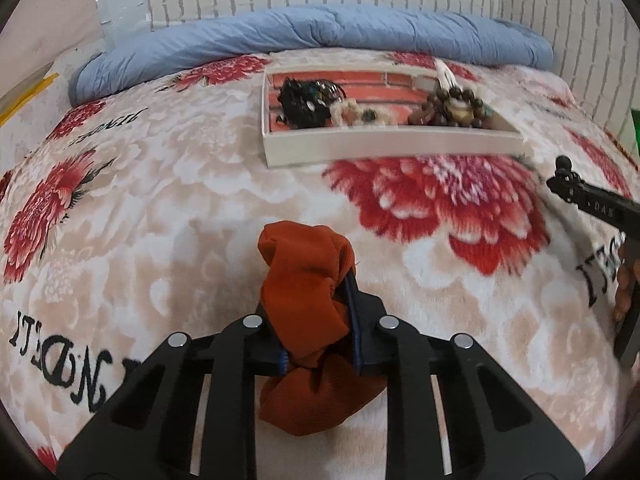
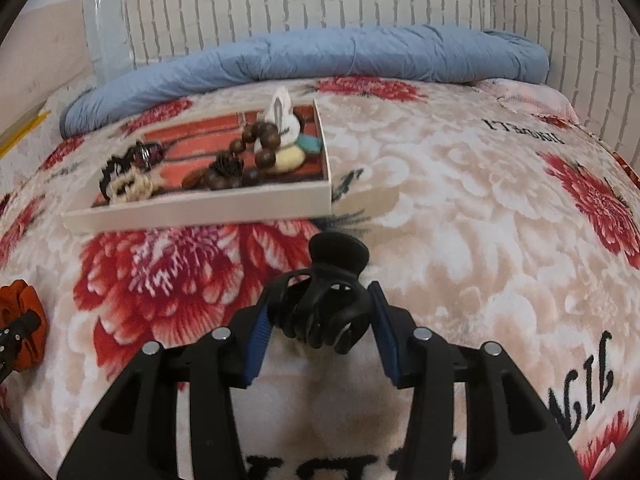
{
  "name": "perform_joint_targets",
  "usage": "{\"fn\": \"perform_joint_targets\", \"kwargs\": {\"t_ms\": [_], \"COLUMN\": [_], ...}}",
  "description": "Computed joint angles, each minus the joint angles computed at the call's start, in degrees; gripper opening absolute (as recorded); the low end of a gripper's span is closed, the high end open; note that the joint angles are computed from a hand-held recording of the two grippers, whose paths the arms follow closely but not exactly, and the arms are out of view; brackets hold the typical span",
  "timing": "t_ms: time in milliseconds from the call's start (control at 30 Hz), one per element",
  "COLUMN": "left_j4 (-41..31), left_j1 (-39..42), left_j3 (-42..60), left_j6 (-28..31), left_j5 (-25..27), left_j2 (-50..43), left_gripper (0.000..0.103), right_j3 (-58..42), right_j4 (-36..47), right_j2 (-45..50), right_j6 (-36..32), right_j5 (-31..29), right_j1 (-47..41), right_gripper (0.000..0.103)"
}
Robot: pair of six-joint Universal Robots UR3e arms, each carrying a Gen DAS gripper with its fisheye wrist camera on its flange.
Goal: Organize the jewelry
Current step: 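Carry the orange scrunchie and claw clip into the tray and open both tools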
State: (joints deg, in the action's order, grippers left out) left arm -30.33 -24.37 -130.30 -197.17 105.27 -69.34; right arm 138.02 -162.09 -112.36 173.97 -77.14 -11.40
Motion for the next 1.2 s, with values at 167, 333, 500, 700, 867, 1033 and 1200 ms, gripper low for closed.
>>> {"fn": "perform_joint_targets", "kwargs": {"t_ms": [167, 333, 500, 700, 867, 1033, 1200], "left_j4": [1.9, 4.3, 7.4, 11.7, 17.1, 17.0, 15.6], "left_j1": [3.2, 5.7, 6.7, 6.6, 8.0, 10.0, 11.1], "left_j3": [3.4, 9.6, 20.4, 32.9, 38.2, 40.0, 40.7], "left_j6": [1.6, 2.6, 3.7, 4.5, 5.5, 6.6, 6.6], "left_j5": [-1.6, -2.9, -2.6, -1.2, -1.8, -3.4, -5.9], "left_j2": [-1.8, -7.0, -15.5, -27.4, -36.4, -41.1, -43.5], "left_gripper": [0.020, 0.020, 0.020, 0.020, 0.020, 0.020, 0.020], "right_j3": [-2.9, -8.5, -15.9, -25.9, -32.1, -38.2, -42.6], "right_j4": [-2.3, -5.3, -9.2, -14.0, -15.8, -14.8, -13.1], "right_j2": [1.0, 6.5, 15.3, 26.9, 34.7, 41.7, 45.4], "right_j6": [1.4, 2.8, 4.7, 5.8, 6.2, 5.7, 5.5], "right_j5": [0.1, -0.8, -2.8, -7.8, -9.1, -11.3, -12.6], "right_j1": [1.0, 3.3, 6.7, 12.6, 14.9, 16.8, 17.6], "right_gripper": [0.046, 0.046, 0.046, 0.046, 0.046, 0.046, 0.046]}}
